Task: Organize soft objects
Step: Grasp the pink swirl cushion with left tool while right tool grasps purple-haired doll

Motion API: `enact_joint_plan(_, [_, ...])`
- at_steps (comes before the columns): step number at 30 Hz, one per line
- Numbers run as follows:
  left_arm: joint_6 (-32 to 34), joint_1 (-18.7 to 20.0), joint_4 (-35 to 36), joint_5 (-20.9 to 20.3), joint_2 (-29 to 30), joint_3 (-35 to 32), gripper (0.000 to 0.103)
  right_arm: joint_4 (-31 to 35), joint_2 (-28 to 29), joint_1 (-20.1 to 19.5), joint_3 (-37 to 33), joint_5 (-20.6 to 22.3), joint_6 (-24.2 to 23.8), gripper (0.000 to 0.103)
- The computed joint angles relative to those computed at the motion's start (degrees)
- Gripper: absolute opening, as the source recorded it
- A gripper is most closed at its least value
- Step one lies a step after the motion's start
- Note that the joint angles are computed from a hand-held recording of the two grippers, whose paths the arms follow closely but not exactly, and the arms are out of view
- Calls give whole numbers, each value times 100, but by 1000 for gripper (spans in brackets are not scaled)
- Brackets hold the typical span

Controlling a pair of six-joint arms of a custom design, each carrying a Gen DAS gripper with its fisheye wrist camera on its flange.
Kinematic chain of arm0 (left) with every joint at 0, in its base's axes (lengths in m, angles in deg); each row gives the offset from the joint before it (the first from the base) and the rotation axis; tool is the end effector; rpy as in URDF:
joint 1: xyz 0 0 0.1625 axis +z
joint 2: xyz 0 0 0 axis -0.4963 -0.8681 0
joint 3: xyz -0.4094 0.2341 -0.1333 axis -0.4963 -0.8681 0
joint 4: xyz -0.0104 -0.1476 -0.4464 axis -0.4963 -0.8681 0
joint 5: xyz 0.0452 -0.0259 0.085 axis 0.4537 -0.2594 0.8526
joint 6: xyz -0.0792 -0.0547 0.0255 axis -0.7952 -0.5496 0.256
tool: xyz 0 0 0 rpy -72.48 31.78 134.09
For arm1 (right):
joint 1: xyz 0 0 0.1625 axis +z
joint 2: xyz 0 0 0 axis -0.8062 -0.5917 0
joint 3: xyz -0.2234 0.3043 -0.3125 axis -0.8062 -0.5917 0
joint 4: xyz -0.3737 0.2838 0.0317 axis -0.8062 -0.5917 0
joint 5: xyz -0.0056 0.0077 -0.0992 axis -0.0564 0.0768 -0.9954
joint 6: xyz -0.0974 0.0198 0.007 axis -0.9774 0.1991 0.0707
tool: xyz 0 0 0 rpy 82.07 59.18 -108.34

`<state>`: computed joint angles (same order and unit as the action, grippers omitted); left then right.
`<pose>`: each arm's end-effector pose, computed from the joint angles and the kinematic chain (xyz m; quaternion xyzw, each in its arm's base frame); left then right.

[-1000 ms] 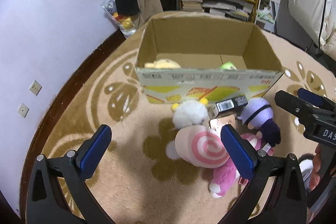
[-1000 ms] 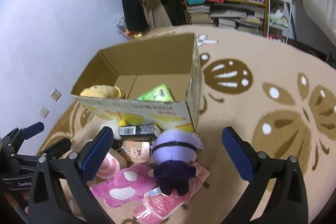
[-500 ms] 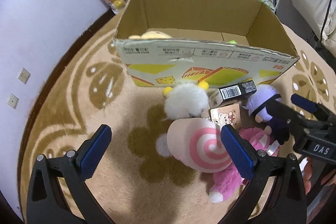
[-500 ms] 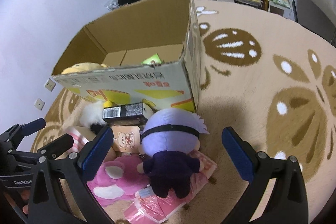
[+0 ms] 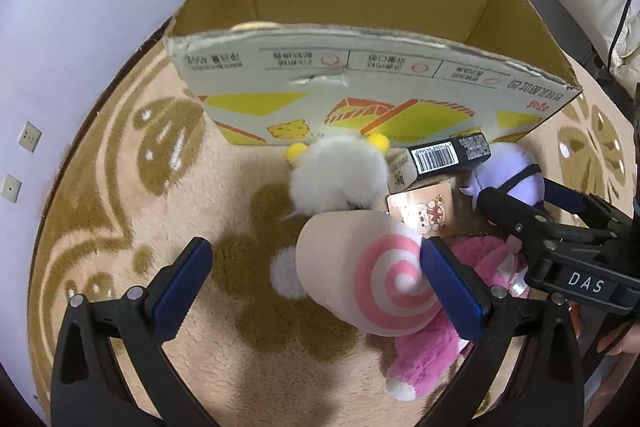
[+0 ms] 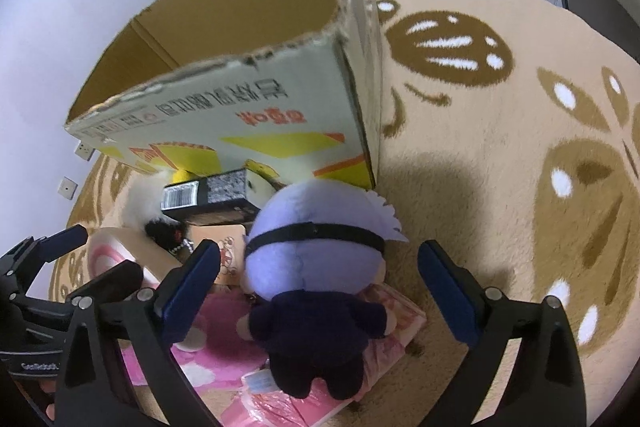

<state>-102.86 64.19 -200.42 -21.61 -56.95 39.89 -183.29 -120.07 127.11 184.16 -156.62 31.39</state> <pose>-0.3047 -0.4466 -0.0684 0.1721 0.9126 -0.1332 0.3461 -0.0293 -0.4526 0.2341 0.0154 -0.9430 0.2212 0.2482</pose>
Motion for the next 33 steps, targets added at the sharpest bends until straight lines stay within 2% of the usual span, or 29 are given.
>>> enact_joint_plan(14, [-24,126,21,-295,31,-18,103,-40,110,-6,-10,-104,136,103])
enact_joint_plan(20, [-110,343,-104,-515,-12,75,103,-110,190,37,-11,-197,91,103])
enact_joint_plan(29, [-328,257,275,-491,-50,124,103,-123,184,62,0,-208,90,103])
enact_joint_plan(31, [-439,241,413,-503,-116,150,100,-119,173,63,9,-204,85,103])
enact_joint_plan(33, [-466,228,465,-535,-190,193,92,-104,153,68,17,-192,75,102])
